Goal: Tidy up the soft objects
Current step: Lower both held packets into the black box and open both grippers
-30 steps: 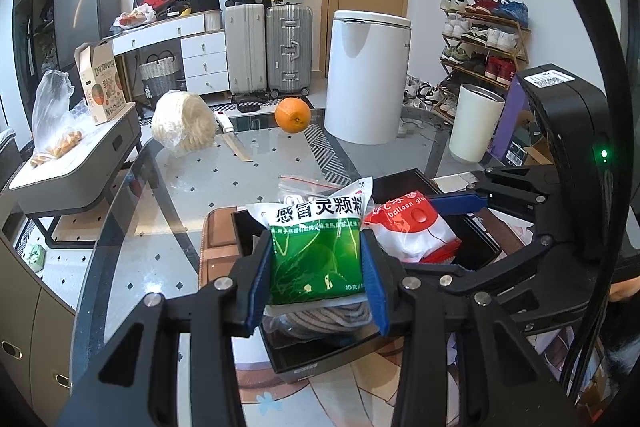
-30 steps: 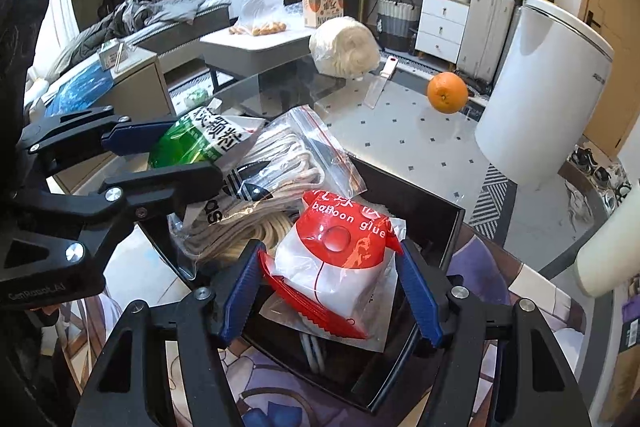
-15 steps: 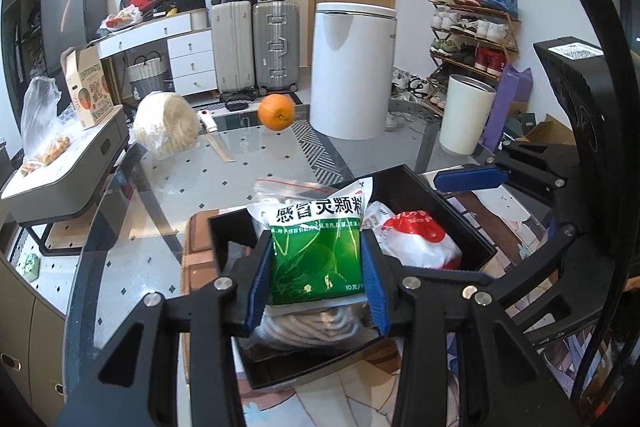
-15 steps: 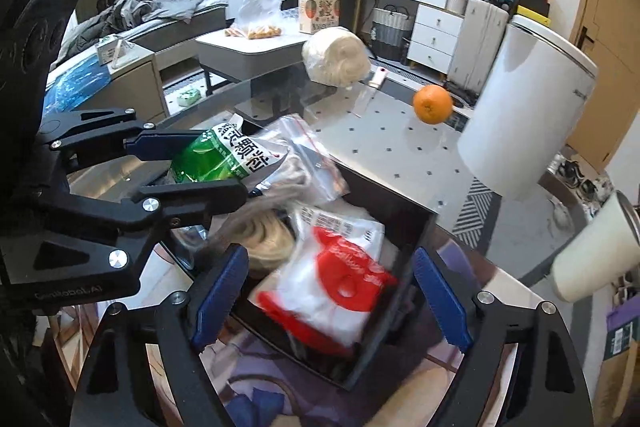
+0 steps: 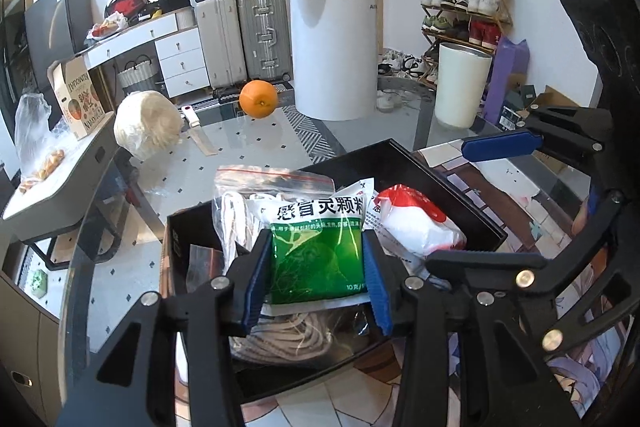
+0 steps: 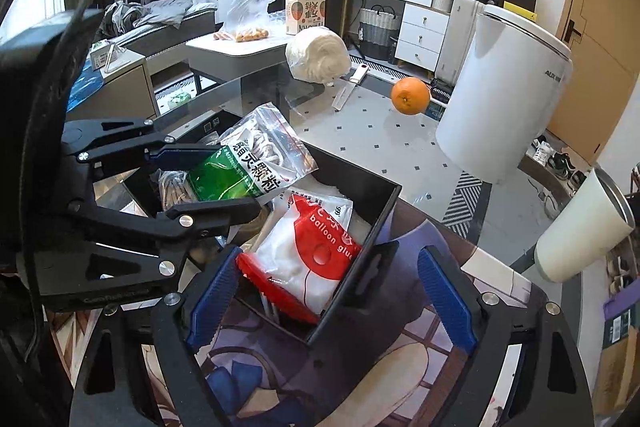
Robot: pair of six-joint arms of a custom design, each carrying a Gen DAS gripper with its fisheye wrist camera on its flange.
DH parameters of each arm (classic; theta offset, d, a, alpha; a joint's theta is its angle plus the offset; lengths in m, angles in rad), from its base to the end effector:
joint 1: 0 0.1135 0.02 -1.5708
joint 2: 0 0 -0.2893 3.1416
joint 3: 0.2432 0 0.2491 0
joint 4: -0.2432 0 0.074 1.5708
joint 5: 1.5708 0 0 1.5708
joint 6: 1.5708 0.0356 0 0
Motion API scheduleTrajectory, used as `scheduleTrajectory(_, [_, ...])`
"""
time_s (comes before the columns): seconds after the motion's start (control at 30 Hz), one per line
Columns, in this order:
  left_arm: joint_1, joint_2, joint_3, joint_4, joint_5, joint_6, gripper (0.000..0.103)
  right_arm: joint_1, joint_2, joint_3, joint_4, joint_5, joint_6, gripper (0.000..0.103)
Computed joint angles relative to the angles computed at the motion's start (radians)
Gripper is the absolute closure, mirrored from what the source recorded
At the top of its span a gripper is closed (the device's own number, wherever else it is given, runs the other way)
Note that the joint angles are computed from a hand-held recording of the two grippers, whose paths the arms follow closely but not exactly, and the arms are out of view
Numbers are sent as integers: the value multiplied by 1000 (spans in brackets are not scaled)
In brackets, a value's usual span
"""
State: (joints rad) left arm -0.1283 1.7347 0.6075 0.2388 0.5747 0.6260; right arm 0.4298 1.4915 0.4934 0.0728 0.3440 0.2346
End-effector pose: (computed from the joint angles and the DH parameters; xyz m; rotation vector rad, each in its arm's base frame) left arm 0.2858 -0.0564 0.1257 1.0766 2.0594 -0.4599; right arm 0.2261 0.0904 0.1453 -0.0960 2.4244 -0.1336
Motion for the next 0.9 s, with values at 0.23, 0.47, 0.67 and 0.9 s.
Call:
scheduleTrajectory(0.23, [26,-14,29,-88,47,10,49,24,-54,-37,8,2,24,10])
scheduleTrajectory(0.47, [98,-58,-16,-75,126,23,16,74,-97,-65,17,49,70,4])
scheduleTrajectory(0.67, [184,-86,-66,-3,192,-2,0,139,-133,-117,71,114,139,1])
scheduleTrajectory(0.9, [252,-109,-127,78,231,-8,0,227,-122,-162,146,200,239,1])
